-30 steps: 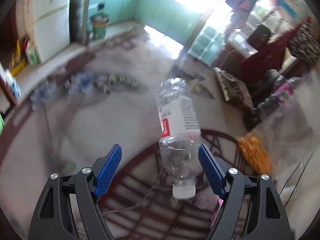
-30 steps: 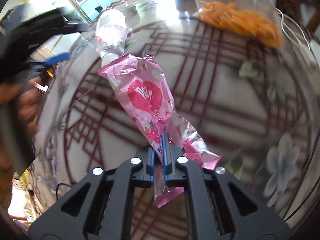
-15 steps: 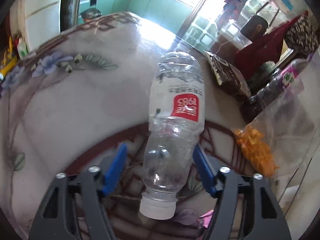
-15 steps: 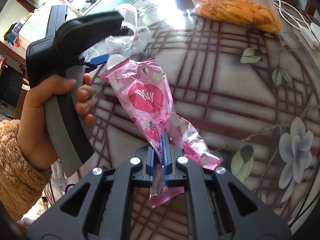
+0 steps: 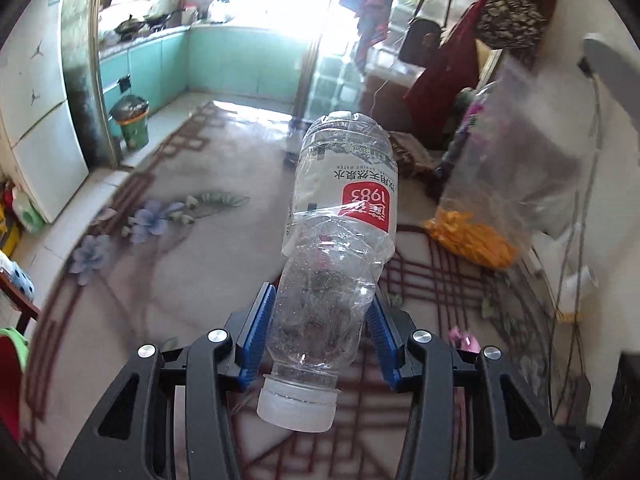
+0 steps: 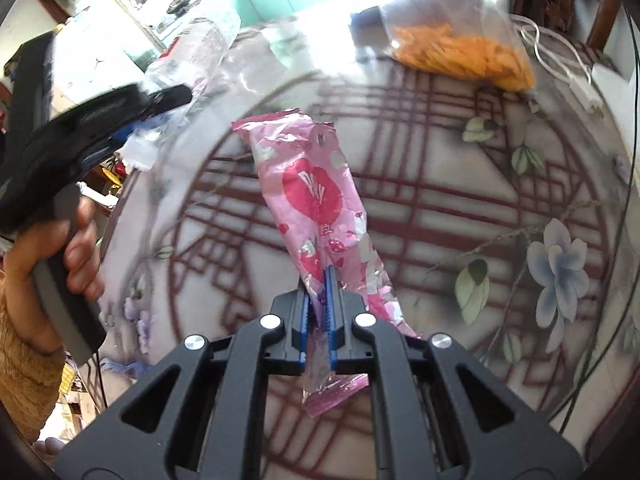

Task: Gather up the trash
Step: 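Grasp the clear plastic water bottle with the left tool while the right tool grasps the pink wrapper, then carry the water bottle and pink wrapper over the red bin and release both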

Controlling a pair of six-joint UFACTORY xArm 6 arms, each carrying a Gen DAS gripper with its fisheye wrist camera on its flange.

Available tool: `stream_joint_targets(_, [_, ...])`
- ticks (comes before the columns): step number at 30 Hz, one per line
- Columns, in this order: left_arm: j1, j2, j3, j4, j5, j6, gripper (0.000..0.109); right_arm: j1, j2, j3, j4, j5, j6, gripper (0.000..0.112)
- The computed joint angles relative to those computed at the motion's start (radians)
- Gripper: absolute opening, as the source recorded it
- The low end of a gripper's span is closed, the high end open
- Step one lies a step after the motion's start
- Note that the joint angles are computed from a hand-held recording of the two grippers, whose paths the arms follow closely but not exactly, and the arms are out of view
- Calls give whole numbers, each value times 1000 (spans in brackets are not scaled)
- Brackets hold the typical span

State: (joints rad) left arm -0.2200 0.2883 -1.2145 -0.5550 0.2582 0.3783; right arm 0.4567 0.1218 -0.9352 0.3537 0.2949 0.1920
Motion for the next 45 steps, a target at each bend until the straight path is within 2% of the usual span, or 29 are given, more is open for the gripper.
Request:
stream_joint_targets(3, [34, -132, 123, -56, 32, 77, 44, 39, -37, 10, -102, -4, 92, 7])
stream_joint_targets(6, [90, -260, 247, -76, 73, 95, 44, 89, -57, 1, -170, 0, 161, 7])
stream_joint_targets(11, [182, -425, 407, -123, 87, 158, 44, 177, -49, -62, -346, 36, 314, 7])
stream_joint_targets(15, [271, -525, 496, -204, 122, 253, 44, 238, -12, -144, -464, 82, 406, 7])
stream_joint_targets(19, [361, -565, 529, -280, 168, 356, 44, 288, 30, -226, -554, 119, 480, 7])
stream_joint_targets(22, [412, -570, 524, -343, 196, 462, 44, 320, 68, -297, -620, 156, 544, 7])
stream_joint_targets(28, [568, -559, 484, -414, 323, 625, 44, 385, 172, -474, -704, 262, 636, 7])
stream_joint_targets(36, [738, -446, 364, -396, 445, 711, 44, 461, 333, -737, -746, 391, 697, 7])
stream_joint_targets(45, [827, -330, 249, -388, 507, 739, 44, 510, 493, -1000, -759, 514, 715, 7])
